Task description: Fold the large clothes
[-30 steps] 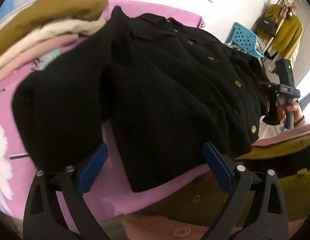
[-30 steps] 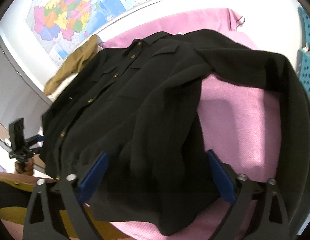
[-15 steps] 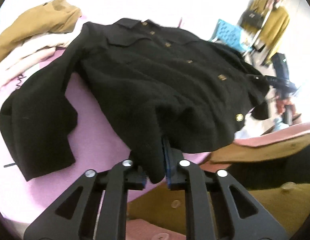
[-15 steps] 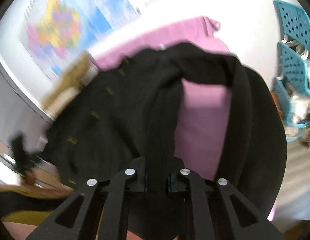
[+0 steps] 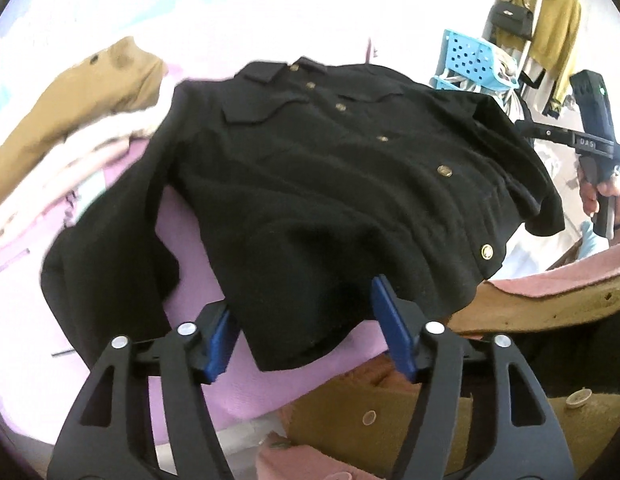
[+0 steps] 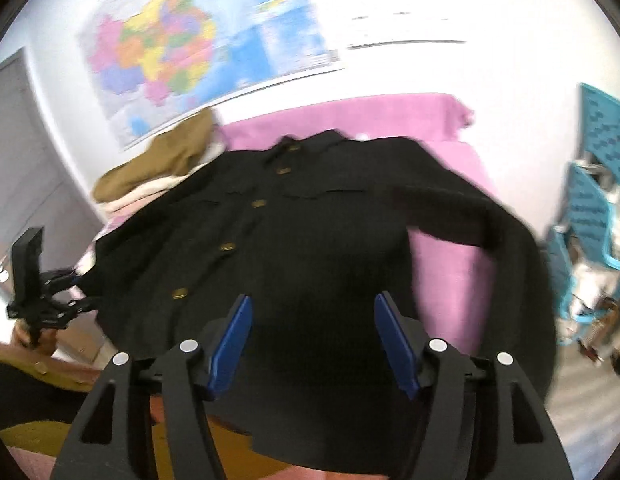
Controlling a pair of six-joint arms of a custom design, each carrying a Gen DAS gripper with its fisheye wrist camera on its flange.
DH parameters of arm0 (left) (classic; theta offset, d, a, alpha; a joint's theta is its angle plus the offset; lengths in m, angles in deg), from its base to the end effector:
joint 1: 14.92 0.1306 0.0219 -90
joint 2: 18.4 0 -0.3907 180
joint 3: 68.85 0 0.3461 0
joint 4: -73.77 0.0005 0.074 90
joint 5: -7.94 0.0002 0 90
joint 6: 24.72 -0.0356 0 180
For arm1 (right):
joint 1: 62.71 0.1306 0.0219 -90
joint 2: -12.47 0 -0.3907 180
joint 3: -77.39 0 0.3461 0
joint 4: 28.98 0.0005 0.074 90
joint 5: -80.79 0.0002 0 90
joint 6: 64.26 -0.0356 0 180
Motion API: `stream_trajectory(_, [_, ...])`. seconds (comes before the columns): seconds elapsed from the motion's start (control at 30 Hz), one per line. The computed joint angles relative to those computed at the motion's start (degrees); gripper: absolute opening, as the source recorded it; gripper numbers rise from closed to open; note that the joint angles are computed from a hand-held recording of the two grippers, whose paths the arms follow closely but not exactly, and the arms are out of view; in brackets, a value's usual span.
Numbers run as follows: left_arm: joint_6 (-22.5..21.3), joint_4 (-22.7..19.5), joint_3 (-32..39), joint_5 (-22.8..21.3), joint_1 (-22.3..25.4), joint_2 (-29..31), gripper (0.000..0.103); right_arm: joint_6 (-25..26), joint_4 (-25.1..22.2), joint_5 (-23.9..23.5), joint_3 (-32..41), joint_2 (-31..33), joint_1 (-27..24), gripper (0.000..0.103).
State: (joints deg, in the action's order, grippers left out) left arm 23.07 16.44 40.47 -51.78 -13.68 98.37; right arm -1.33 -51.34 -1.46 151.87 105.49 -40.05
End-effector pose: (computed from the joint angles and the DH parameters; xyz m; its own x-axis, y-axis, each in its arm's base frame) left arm 0.5858 -0.0058 0.3397 -0.5382 0.5687 -0.6221 0.7529 0.6561 -0.0516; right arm 0.4202 0.1697 0.3390 -0.6689 0.2094 -0.7132 0.0188 0.9640 0.2654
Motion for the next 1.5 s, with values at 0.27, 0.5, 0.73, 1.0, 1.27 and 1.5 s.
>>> stream_trajectory(0.27, [1.0,3.5,-1.5,1.0,0.4,-2.3,0.074,2.6,-5.4,-3.7,6.6,10.4,1.6,0.062])
stream_trajectory(0.5, [2.0,7.3,-2.2,10.5,4.4,-4.9,0.084,2.8,-4.6,-5.1,4.7,9.6,1.4,0.064])
stream_trajectory(0.73, [2.8,5.5,-0.2,8.6,0.3,-2.0,0.085,-0.9,1.7,-3.2,-2.2,0.8,-0.3,0.072])
stream_trajectory(1.0, [4.7,2.5,6.3,7.0,-4.9,3.8,0.085,-10.7,-2.9,7.5,-10.1,-8.6,-10.6,0.092])
stream_trajectory(1.27, [5.5,-2.2,13.3,5.5,-8.5,8.2,0.085,-17.8,14.2,-15.9,-19.7,-5.7,-19.8,0.049])
stream_trajectory(1.5, [3.9,-6.6,18.6,5.8,-10.2,11.4,0.085,-14.2,6.7,-9.8,-15.9,-11.3,-18.3,0.004])
